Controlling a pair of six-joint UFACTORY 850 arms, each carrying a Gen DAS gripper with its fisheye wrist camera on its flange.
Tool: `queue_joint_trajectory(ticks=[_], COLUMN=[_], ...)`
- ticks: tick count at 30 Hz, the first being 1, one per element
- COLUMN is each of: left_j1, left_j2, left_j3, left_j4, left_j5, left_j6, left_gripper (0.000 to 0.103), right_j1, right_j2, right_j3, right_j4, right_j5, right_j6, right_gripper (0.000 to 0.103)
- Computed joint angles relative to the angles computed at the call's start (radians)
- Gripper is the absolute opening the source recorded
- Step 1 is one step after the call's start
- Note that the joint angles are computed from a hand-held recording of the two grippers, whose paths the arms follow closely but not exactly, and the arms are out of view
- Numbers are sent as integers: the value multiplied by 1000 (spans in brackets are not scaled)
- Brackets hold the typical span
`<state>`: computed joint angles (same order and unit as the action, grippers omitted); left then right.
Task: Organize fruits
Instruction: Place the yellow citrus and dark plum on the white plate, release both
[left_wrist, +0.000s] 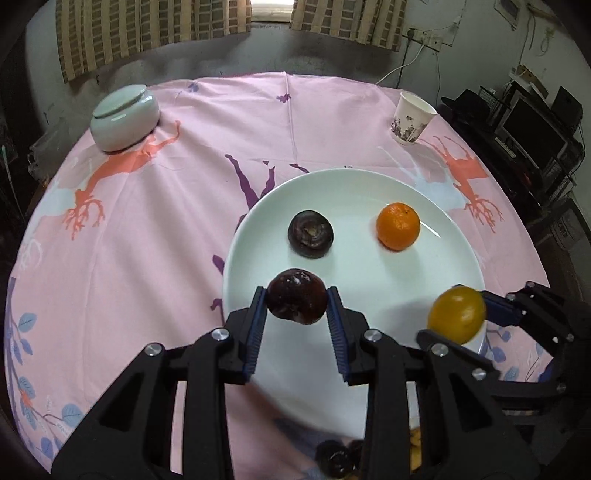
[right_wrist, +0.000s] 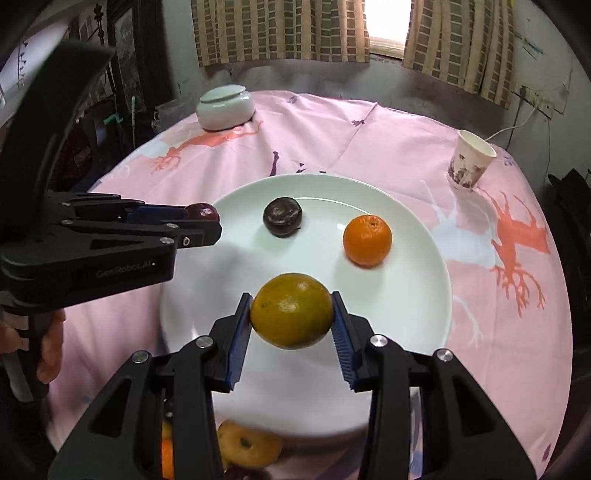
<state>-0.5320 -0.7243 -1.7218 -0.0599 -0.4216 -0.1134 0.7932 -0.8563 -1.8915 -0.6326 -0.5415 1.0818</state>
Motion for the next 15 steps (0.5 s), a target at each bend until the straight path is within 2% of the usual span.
queue_joint_trajectory(ticks=[4,13,14,15], left_j1=[-2,15,16,16], left_j2=[-60,-149,-150,-150], left_j3=[-75,-192,-194,-196], left_j4=[-12,-56,-55,-63], left_j5=[-25,-85,-87,-90], left_j6=[13,23,19,25], left_gripper=[33,33,34,39], right_j1=[-52,-86,-86,-87], right_j2=[-105,-228,-230,-230], right_j3=[-143,-341,-344,-346], right_j4=[239,358,363,364], right_j5=[-17,-104,-107,-108], right_j6=[-218,-349,-349,-347], right_gripper=[42,43,48,53])
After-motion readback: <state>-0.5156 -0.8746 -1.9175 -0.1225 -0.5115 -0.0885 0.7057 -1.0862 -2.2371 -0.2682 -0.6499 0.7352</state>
